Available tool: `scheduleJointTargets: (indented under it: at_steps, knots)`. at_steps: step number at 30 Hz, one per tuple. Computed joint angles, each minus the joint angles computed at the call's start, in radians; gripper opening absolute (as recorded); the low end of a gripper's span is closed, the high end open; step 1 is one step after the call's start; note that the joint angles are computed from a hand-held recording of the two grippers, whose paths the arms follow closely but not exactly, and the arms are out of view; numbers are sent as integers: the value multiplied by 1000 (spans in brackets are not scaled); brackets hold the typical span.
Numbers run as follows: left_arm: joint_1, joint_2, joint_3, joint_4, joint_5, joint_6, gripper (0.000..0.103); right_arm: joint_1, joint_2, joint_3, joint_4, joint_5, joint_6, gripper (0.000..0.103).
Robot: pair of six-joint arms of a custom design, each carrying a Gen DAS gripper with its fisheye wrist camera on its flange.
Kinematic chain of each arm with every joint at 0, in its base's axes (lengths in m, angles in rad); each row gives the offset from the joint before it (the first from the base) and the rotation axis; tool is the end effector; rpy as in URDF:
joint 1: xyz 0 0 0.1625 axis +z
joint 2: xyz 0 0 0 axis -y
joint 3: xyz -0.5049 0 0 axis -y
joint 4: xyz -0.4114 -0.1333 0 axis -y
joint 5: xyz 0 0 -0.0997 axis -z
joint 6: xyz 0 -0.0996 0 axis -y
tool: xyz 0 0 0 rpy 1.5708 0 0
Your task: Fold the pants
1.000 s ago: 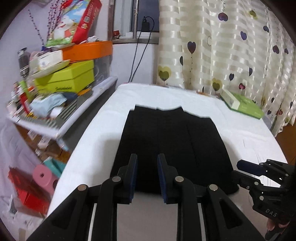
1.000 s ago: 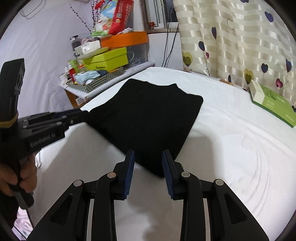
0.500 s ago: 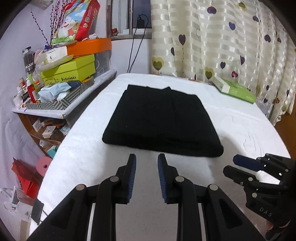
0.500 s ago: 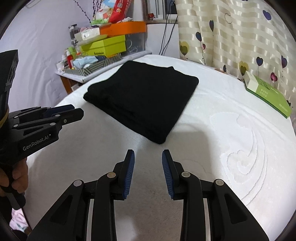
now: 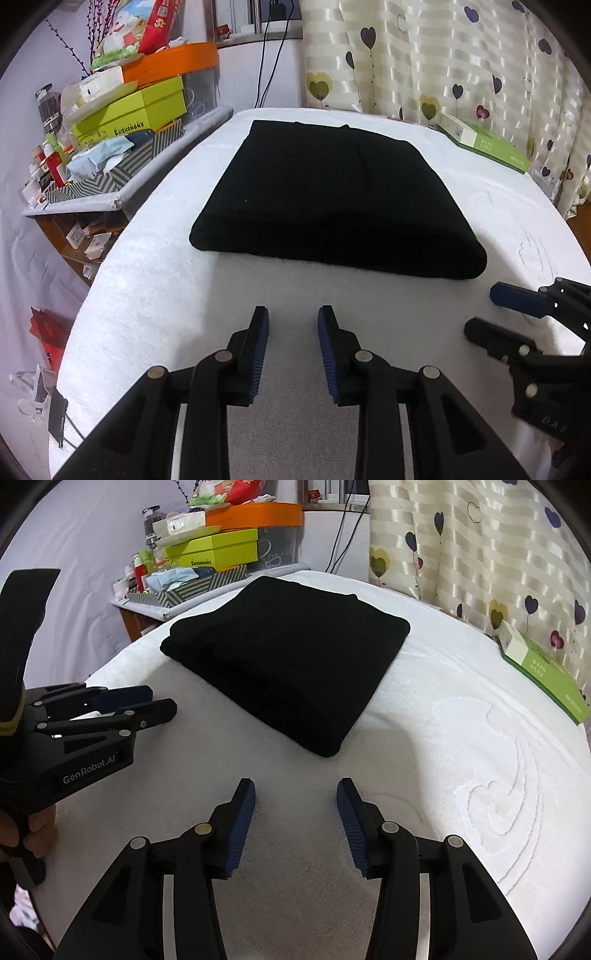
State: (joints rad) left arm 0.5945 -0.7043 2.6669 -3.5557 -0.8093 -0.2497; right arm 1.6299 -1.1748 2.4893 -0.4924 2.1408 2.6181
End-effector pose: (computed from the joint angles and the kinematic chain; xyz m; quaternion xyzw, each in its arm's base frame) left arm -0.1594 -0.3516 0.0393 0.3260 0.8692 -0.2223 0.2980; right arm 0.0961 -0.2779 0.1011 0.1580 -0.8851 0.2813 0.3354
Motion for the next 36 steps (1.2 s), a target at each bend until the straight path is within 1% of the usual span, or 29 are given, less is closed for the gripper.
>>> scheduleJointTargets:
  at_steps: [3, 7, 14, 22, 30, 32, 34, 36]
  knots:
    - [3, -2, -2, 9, 6, -3, 34, -9, -6, 2, 3, -13, 0, 48]
    - [3, -4, -1, 18, 18, -20, 42, -1, 0, -1, 0, 2, -3, 48]
    - [-12, 3, 3, 28, 39, -16, 43, 10, 9, -4, -2, 11, 5, 48]
    - [-17, 7, 4, 29, 48, -10, 44, 5, 5, -4, 0, 7, 1, 48]
    - [-6, 1, 7, 17, 29, 9, 44, 6, 8, -4, -2, 8, 2, 48]
    - [-6, 1, 7, 16, 30, 6, 46, 5, 7, -4, -2, 8, 1, 48]
    - [-6, 2, 4, 26, 43, -6, 54, 6, 7, -4, -2, 8, 2, 48]
    - [-2, -2, 3, 34, 50, -19, 58, 6, 8, -5, -1, 8, 3, 48]
